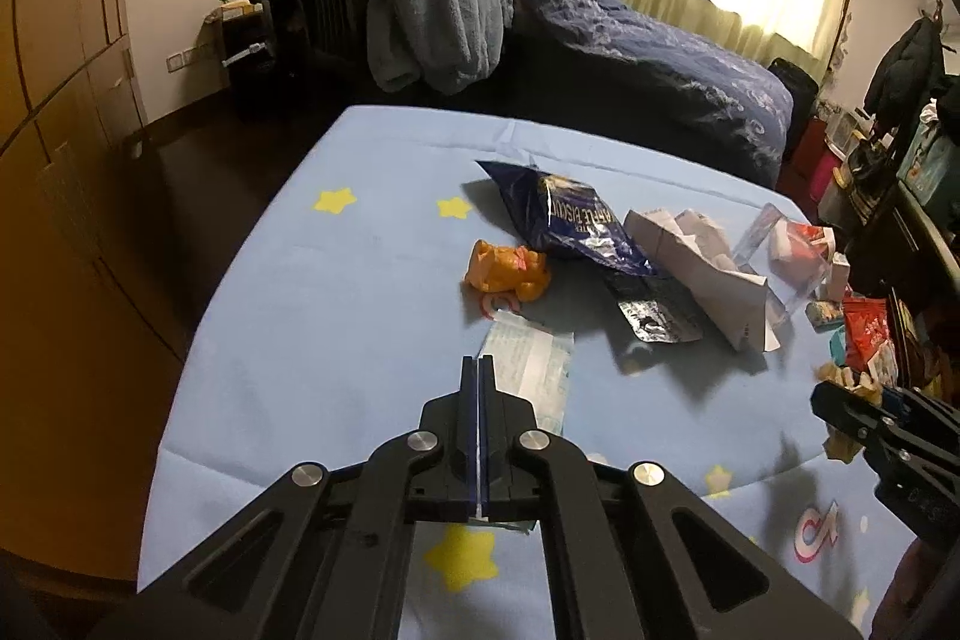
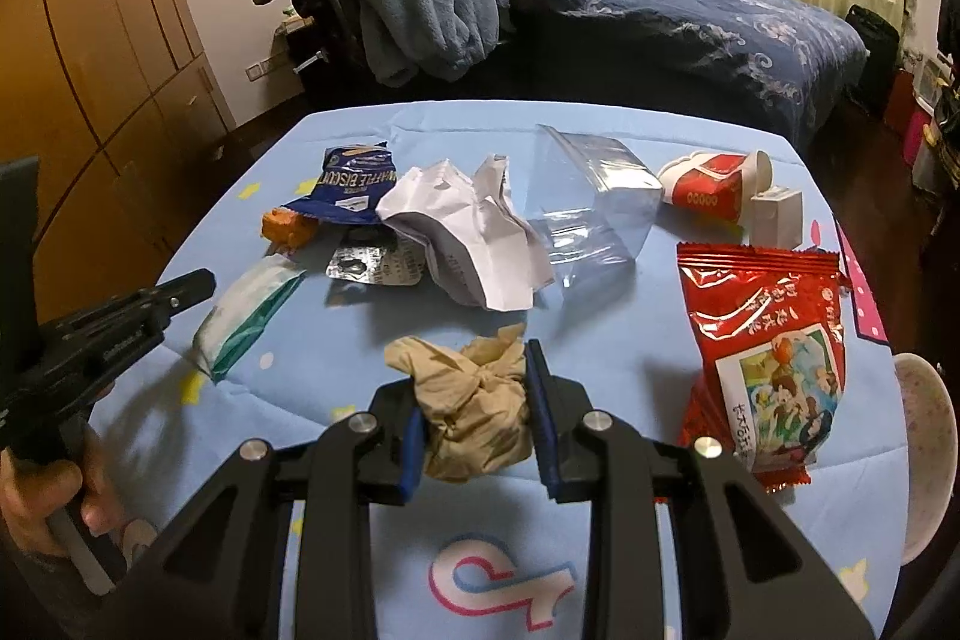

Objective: Collect trash
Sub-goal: 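Carry both items to the pink wastebasket and open both tools over it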

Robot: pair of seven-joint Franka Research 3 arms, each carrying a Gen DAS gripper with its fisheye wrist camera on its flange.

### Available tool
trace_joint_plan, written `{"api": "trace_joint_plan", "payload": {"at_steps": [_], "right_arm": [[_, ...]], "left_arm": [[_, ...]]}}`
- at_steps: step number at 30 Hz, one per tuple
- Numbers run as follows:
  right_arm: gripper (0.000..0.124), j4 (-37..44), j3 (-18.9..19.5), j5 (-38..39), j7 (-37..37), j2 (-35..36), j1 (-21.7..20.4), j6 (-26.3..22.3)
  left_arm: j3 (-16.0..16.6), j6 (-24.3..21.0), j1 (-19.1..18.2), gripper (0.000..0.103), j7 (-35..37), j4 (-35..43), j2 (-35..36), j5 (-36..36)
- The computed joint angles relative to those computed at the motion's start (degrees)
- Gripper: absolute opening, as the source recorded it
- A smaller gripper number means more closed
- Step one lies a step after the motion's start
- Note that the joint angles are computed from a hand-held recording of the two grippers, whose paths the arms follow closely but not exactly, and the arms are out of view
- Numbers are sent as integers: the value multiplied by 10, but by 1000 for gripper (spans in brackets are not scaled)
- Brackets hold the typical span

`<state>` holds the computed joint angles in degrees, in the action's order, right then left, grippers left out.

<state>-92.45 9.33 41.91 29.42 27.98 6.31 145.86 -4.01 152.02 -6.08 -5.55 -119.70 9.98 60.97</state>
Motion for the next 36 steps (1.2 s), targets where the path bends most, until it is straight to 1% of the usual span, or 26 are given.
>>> {"api": "trace_joint_plan", "payload": {"at_steps": [1,2,3,4,6,7,8,10,11,12,14,15,17,19,20,21,22,23,24,25,27,28,30,31,34,36], "right_arm": [[30,-3,1,2,-2,-2,-1,0],[30,-5,2,4,-5,-4,-2,1],[30,-7,3,6,-6,-6,-3,1],[30,-8,3,8,-8,-7,-3,0],[30,-9,2,11,-8,-8,-4,-1],[30,-8,2,11,-7,-7,-3,-2],[30,-9,2,12,-8,-8,-4,-3],[30,-7,1,13,-8,-7,-4,-5],[30,-7,0,12,-7,-7,-3,-3],[30,-6,0,12,-6,-7,-3,-5],[30,-2,-1,11,-4,-4,-4,-9],[30,-3,-1,13,-4,-5,-5,-8],[30,-4,0,15,-7,-6,-7,-10],[30,-5,0,17,-8,-7,-8,-10],[30,-6,0,18,-9,-8,-8,-10],[30,-5,-1,18,-9,-7,-8,-12],[30,-6,-1,19,-8,-8,-8,-13],[30,-6,-1,20,-8,-9,-9,-13],[30,-7,-1,22,-9,-9,-9,-14],[30,-7,-1,23,-10,-9,-10,-15],[30,-6,-2,24,-8,-10,-10,-16],[30,-5,-2,24,-8,-9,-10,-19],[30,-5,-2,25,-8,-9,-11,-21],[30,-5,-2,26,-8,-9,-11,-21],[30,-4,-3,26,-8,-8,-11,-22],[30,-2,-3,26,-8,-8,-12,-23]], "left_arm": [[-3,-11,0,23,21,8,7,-12],[-4,-29,-3,58,37,17,14,-18],[-4,-47,-8,76,42,26,19,-17],[-3,-65,-15,89,37,33,23,-10],[-1,-66,-17,86,37,38,27,0],[-2,-65,-15,80,50,43,31,-10],[-4,-62,-13,62,65,46,34,-25],[-5,-43,-7,43,100,49,43,-54],[-3,-40,-11,35,101,50,43,-49],[-2,-50,-16,33,106,53,44,-48],[0,-93,-31,9,106,62,46,-39],[0,-84,-29,0,101,57,43,-40],[4,-51,-24,0,75,37,28,-33],[5,-49,-24,1,60,30,22,-21],[2,-36,-19,7,72,28,22,-28],[-1,-29,-15,17,83,29,24,-40],[0,-29,-16,53,84,33,27,-38],[0,-36,-20,93,82,38,31,-33],[1,-48,-26,100,75,44,33,-23],[4,-52,-32,99,61,48,34,-4],[0,-66,-34,98,83,63,45,-8],[-2,-75,-35,94,92,69,49,-16],[-8,-91,-32,63,141,87,66,-51],[-8,-96,-33,41,158,92,71,-63],[0,-114,-49,41,150,96,74,-45],[3,-102,-51,40,129,85,66,-38]]}}
